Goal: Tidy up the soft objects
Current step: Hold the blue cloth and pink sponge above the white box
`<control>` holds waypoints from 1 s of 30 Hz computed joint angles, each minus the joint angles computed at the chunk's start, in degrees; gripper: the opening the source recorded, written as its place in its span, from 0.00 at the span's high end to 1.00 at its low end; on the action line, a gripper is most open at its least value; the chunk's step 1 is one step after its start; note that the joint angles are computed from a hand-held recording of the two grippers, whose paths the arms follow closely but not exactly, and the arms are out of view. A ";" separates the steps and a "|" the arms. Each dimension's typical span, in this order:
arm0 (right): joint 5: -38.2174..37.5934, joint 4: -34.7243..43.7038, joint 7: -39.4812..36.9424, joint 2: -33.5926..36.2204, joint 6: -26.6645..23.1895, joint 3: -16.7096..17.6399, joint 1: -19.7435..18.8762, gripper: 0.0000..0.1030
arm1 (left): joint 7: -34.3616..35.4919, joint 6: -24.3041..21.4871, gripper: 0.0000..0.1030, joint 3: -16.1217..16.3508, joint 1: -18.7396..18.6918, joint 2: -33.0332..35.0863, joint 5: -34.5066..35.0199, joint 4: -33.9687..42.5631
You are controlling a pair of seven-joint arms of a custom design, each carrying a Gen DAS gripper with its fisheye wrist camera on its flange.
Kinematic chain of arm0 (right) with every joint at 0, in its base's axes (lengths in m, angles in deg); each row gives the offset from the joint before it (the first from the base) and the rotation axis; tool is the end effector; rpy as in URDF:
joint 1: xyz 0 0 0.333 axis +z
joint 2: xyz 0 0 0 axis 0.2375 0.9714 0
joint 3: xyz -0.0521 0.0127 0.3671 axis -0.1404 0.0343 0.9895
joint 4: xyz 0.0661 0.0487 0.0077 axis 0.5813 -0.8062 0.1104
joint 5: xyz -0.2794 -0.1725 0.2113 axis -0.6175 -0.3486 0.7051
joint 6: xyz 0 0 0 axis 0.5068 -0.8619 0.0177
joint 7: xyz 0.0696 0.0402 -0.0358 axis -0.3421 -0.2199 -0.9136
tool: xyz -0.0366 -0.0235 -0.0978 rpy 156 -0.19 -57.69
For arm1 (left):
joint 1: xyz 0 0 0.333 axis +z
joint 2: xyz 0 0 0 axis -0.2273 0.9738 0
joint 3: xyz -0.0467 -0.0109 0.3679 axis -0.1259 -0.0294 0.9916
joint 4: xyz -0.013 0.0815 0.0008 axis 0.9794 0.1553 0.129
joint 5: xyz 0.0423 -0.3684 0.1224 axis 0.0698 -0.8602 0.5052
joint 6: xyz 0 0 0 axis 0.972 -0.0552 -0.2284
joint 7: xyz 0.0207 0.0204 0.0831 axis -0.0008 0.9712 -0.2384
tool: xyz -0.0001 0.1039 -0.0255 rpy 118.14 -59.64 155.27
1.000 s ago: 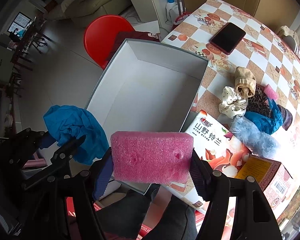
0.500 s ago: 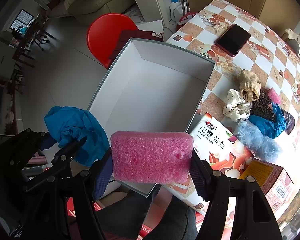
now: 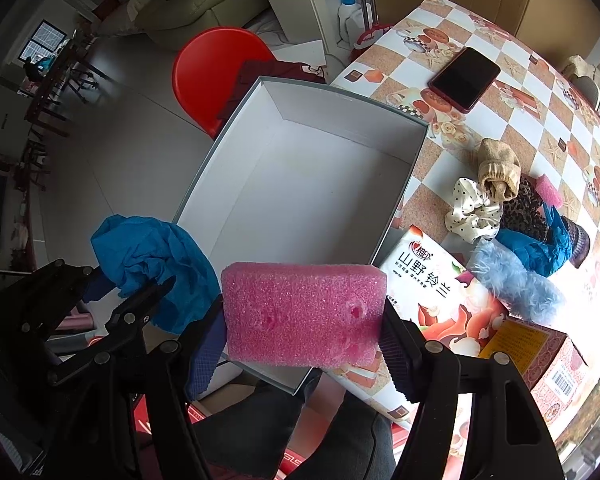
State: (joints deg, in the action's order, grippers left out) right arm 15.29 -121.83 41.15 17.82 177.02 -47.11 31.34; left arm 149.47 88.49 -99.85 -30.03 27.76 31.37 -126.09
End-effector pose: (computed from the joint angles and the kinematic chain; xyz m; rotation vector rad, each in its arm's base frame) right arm 0.5986 0.2291 0.6772 -1.6206 2.3251 0.0904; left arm 0.6239 -0.3145 0.6816 -1.0195 2.6975 -0.3214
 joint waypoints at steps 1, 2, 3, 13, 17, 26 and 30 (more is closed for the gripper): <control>0.00 0.00 0.00 0.00 0.03 -0.01 -0.01 0.32 | 0.04 0.03 0.74 -0.02 -0.01 -0.04 0.01 -0.02; 0.01 -0.01 -0.04 -0.01 0.06 -0.02 -0.01 0.32 | 0.14 0.20 0.74 -0.03 0.02 -0.06 0.01 -0.15; -0.01 -0.02 -0.03 -0.03 0.07 -0.01 0.00 0.32 | 0.17 0.32 0.74 -0.04 0.01 -0.08 0.02 -0.21; 0.00 0.25 -0.17 0.19 0.00 -0.05 -0.04 0.32 | 0.37 0.31 0.74 -0.01 0.12 -0.07 -0.07 -0.43; -0.16 0.44 -0.35 0.32 -0.07 -0.03 0.04 0.32 | 0.43 0.24 0.74 0.00 0.15 0.09 -0.03 -0.26; -0.21 0.45 -0.38 0.32 -0.08 -0.05 0.14 0.32 | 0.33 0.19 0.74 0.01 0.10 0.08 0.02 -0.27; -0.16 0.68 -0.42 0.47 -0.14 -0.01 0.18 0.32 | 0.31 0.12 0.74 0.02 0.06 0.15 0.11 -0.19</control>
